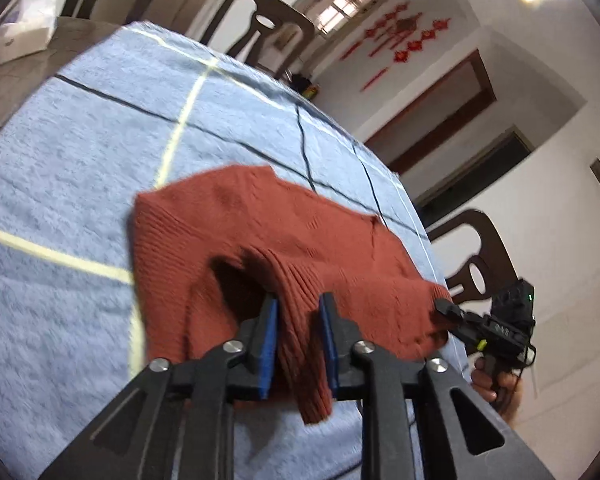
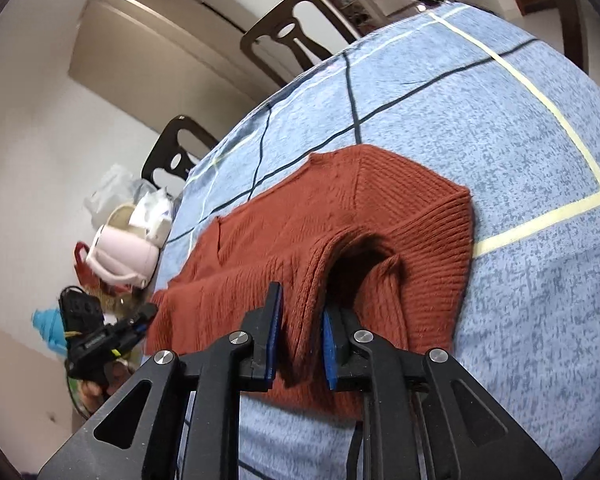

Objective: Fold small clothes

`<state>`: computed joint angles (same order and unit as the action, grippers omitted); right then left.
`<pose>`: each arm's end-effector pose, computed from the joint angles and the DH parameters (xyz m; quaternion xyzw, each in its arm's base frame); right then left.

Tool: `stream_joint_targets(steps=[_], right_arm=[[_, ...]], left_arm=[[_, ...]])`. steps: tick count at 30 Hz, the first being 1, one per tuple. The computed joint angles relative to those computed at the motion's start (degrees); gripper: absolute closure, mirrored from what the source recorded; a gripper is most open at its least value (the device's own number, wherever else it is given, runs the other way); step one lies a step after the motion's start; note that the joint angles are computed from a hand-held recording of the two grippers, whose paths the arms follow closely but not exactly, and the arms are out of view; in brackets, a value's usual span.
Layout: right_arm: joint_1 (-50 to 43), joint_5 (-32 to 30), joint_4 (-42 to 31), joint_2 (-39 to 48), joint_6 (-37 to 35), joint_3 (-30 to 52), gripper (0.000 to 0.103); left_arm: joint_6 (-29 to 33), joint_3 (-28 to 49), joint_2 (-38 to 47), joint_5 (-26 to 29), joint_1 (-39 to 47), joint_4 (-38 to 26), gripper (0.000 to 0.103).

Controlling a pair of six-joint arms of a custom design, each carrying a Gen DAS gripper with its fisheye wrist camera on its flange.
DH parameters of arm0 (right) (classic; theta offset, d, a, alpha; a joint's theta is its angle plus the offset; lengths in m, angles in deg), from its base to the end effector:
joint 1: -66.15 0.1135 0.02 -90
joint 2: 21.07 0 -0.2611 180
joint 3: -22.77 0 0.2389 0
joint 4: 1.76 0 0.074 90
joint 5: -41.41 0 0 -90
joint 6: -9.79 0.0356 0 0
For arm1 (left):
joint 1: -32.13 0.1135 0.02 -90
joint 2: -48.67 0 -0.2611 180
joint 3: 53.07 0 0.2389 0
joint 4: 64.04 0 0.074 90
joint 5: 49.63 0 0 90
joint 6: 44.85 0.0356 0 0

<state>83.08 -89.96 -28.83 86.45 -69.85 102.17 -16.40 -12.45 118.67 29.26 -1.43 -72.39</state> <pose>0.3440 0.1293 0.1672 -0.1566 0.8852 0.3936 0.1924 0.1913 -0.1187 0.1750 -0.2575 0.8567 -0.2649 0.3600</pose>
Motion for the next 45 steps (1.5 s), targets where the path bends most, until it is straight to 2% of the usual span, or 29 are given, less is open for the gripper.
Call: stream_joint_targets(steps=[6, 10, 12, 14, 15, 18, 20, 24, 28, 33, 36, 43, 45], right_arm=[[1.3, -1.3, -0.6, 2.9, 0.5, 4.7, 0.087], [0.5, -4.9, 3.1, 6.7, 7.7, 10.0, 0.086], [0.2, -4.6, 3.6, 9.0, 11.6, 13.1, 0.072], [-0.1, -4.2, 5.4, 9.4, 13.8, 13.8, 0.063], [-0.1, -3.7, 6.3, 8.8, 13.7, 13.2, 0.062], [-0.2, -2.4, 7.7, 6.9, 11.3, 11.3, 0.062], [0.1, 0.7, 6.2, 6.4, 8.8, 11.3, 0.061], [1.1, 7.3, 1.6, 7.0, 3.4, 12.7, 0.061], [1.7, 9.5, 0.1, 7.2, -0.2, 12.5, 0.061], [2.3, 11.6, -1.1, 7.8, -1.6, 13.5, 0.061], [2.6, 12.4, -2.0, 9.0, -2.0, 14.6, 0.061], [3.8, 14.0, -4.3, 11.4, -3.9, 16.6, 0.061], [4.1, 15.0, -4.6, 11.5, -4.8, 17.0, 0.061]], left_arm=[[1.0, 2.7, 4.0, 2.2, 3.2, 2.6, 0.081], [1.5, 5.1, 3.8, 0.5, 7.5, 1.2, 0.080], [1.5, 6.0, 4.0, 0.8, 10.2, 0.4, 0.077], [1.2, 6.8, 3.2, -1.2, 10.8, -2.2, 0.067], [1.8, 6.8, 2.6, -2.0, 10.7, -2.8, 0.066], [3.6, 7.1, 1.5, -4.7, 9.8, -5.1, 0.061], [4.1, 7.8, 2.3, -6.3, 9.2, -6.8, 0.054], [6.3, 8.5, 5.7, -4.8, 8.8, -7.6, 0.053], [9.3, 10.2, 9.2, -5.4, 6.1, -8.6, 0.052], [14.5, 12.3, 10.9, -8.9, 1.5, -12.1, 0.041], [17.3, 14.0, 12.2, -11.0, -0.4, -15.2, 0.040], [25.4, 16.1, 14.5, -11.7, -2.6, -16.5, 0.038], [26.9, 17.7, 16.2, -14.2, -3.0, -17.5, 0.038]])
